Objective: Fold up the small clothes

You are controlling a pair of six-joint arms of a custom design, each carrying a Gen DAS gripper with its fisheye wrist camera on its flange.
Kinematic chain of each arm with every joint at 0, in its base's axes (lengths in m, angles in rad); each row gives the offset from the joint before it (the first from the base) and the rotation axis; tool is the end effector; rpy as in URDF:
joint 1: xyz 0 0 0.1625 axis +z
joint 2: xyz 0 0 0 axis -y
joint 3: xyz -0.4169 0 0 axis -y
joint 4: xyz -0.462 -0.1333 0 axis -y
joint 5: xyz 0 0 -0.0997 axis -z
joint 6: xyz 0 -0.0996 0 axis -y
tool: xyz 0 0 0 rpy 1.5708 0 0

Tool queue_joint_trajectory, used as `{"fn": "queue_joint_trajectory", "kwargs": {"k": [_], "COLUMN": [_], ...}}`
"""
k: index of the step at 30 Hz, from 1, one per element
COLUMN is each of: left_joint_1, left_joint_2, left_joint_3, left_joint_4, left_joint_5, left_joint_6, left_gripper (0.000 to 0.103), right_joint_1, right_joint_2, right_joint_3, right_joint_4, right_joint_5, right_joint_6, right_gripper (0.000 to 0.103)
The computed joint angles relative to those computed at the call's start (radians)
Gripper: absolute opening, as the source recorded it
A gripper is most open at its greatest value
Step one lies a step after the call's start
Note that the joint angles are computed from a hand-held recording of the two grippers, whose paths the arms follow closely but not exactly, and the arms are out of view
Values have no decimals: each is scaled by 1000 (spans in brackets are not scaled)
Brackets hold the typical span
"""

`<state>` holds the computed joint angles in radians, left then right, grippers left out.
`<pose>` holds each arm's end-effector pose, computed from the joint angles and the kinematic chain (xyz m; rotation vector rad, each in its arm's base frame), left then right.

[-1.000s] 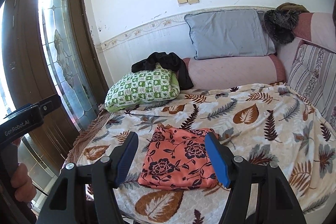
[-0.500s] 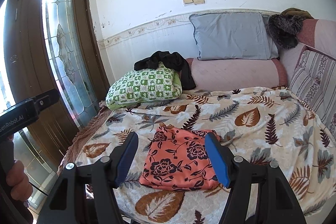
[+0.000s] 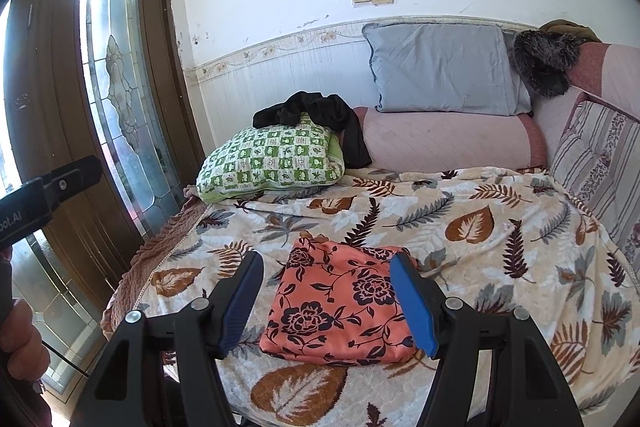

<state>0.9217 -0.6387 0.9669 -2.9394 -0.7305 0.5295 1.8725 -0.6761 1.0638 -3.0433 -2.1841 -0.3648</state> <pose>-0.3665 -0.8263 0.3145 0.7121 2.0211 -1.2425 0.3315 -0.8095 0.2988 0.3223 -2.2123 1.3010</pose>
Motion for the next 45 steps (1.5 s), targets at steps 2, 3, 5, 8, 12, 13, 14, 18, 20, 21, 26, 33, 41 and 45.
{"fn": "queue_joint_trajectory", "kwargs": {"k": [2,3,5,8,12,13,14,18,20,21,26,33,41,45], "left_joint_1": [1,2,3,4,6,7,6,8,12,13,22,33,42,48], "left_joint_2": [-2,-3,-7,-13,-15,-15,-15,-18,-19,-19,-20,-13,8,18], "left_joint_3": [1,3,7,15,18,18,19,21,18,17,13,-2,-30,-45], "left_joint_4": [-2,-4,-5,-10,-10,-10,-10,-1,5,7,25,48,72,102], "left_joint_5": [-5,-7,-14,-21,-26,-28,-26,-31,-36,-37,-53,-63,-68,-88], "left_joint_6": [3,4,4,5,6,7,5,-5,-9,-10,-16,-28,-27,-42], "left_gripper": [103,103,103,103,103,103,103,103,103,103,103,103,103,103], "right_joint_1": [-1,-2,-3,-3,-3,-3,-3,-4,-3,-3,-3,-4,-14,-21], "right_joint_2": [4,5,9,12,18,19,21,29,34,38,57,85,103,109], "right_joint_3": [-6,-9,-14,-20,-26,-28,-30,-40,-48,-52,-76,-111,-139,-150], "right_joint_4": [6,10,15,18,21,25,26,37,42,45,67,99,137,151], "right_joint_5": [-1,-1,-2,-4,-6,-7,-7,-10,-12,-14,-18,-21,-21,-17], "right_joint_6": [2,3,7,5,4,5,7,10,9,8,13,13,29,38], "right_gripper": [70,70,70,70,70,70,70,70,70,70,70,70,70,70]}}
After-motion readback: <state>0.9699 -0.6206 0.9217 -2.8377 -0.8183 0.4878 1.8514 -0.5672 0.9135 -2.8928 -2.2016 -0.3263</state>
